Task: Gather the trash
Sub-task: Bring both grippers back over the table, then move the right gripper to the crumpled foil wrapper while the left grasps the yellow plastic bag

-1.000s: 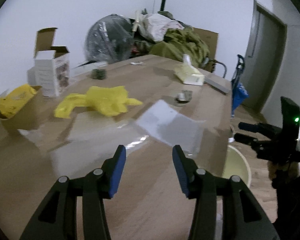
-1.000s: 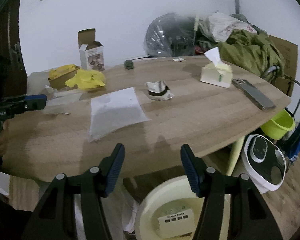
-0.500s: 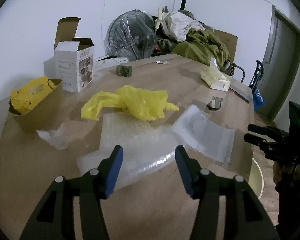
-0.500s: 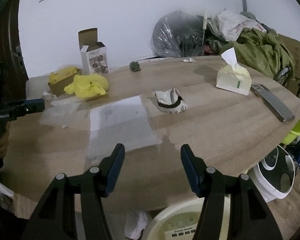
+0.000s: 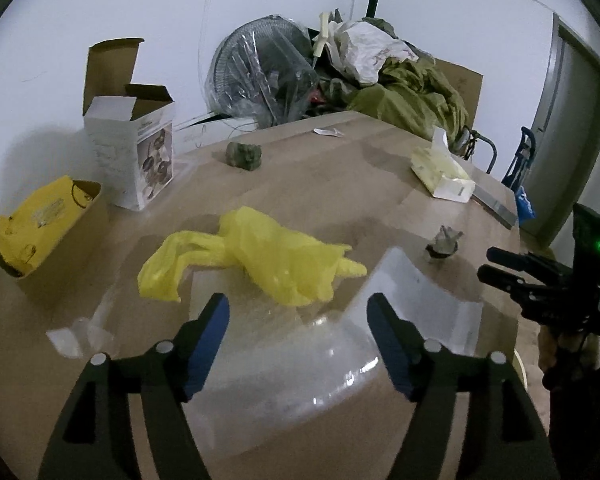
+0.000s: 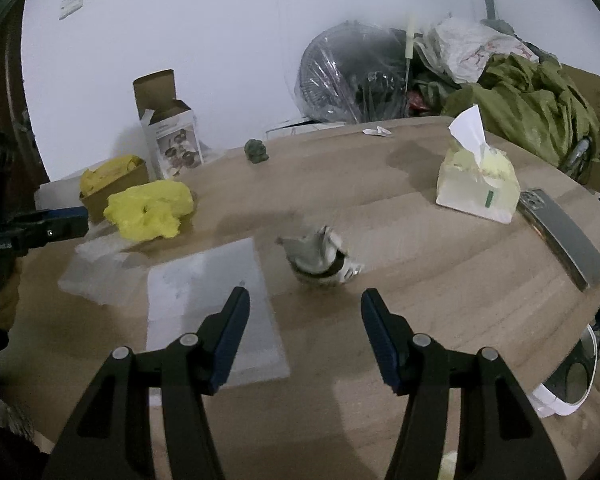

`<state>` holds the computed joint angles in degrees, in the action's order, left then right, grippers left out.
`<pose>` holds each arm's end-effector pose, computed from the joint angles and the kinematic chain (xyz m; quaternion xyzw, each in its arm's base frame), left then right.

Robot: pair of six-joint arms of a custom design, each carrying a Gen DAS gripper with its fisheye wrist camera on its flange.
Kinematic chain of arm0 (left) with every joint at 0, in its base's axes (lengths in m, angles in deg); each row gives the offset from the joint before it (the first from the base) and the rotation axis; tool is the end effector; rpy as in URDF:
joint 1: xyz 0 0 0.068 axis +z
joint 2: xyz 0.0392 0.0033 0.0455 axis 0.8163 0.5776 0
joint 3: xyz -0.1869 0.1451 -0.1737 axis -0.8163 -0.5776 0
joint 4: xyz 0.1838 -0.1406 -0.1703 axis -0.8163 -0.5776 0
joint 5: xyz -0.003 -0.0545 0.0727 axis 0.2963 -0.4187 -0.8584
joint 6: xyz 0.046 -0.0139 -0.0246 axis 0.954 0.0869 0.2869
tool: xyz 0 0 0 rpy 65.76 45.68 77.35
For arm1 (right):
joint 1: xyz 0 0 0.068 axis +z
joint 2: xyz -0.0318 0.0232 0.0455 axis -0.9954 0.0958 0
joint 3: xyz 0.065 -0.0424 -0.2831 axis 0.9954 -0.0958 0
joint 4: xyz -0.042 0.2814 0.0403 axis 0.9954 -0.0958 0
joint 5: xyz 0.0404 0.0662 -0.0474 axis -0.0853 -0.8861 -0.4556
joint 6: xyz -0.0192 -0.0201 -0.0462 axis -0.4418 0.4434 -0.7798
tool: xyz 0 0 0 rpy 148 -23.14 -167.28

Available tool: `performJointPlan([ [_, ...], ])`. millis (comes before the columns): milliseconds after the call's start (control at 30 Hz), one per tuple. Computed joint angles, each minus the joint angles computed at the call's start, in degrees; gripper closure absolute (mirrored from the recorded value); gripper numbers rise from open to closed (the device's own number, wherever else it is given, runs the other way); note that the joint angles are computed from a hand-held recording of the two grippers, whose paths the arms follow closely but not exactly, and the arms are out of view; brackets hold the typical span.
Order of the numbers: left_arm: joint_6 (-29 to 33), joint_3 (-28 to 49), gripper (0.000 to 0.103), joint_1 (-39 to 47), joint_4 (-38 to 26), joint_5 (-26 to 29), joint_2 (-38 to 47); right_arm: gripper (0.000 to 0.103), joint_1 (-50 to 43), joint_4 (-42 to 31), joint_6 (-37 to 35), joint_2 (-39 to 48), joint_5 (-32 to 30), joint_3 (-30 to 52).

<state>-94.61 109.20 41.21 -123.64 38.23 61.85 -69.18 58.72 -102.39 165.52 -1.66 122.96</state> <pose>0.1101 -0.0152 0.2014 -0.1622 0.9016 0.0058 0.4009 0.2715 0.0931 0.1634 -0.3413 0.8350 0.2399 0.3588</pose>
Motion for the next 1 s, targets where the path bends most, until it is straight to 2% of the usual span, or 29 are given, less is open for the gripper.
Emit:
performJointPlan([
  [267,4.32,0.24,0.026,7.79,8.82,6.03,8.23,0.047,1.66,-0.47,-0.25,7.28,1.61,6.42],
  [433,4.3,0.47,0.018,8.6,12.76,5.04,12.69,0.047,3.61,-1.14,-0.45,10.54,2.59,9.5],
  [567,4.76,1.02,0.018,10.57,15.67,6.6,16.48,0.047,5.33,-2.43,-1.63,12.82,4.29,12.06],
  [767,6.29,2.09,0.018,12.41,17.61,8.41,22.06,0.047,5.85,-3.56,-0.98,15.34,5.31,14.69],
  [1000,7.54,1.22,0.018,14.87,18.32,10.85,22.14,0.047,6.42,-3.86,-0.56,16.56,5.87,15.76],
])
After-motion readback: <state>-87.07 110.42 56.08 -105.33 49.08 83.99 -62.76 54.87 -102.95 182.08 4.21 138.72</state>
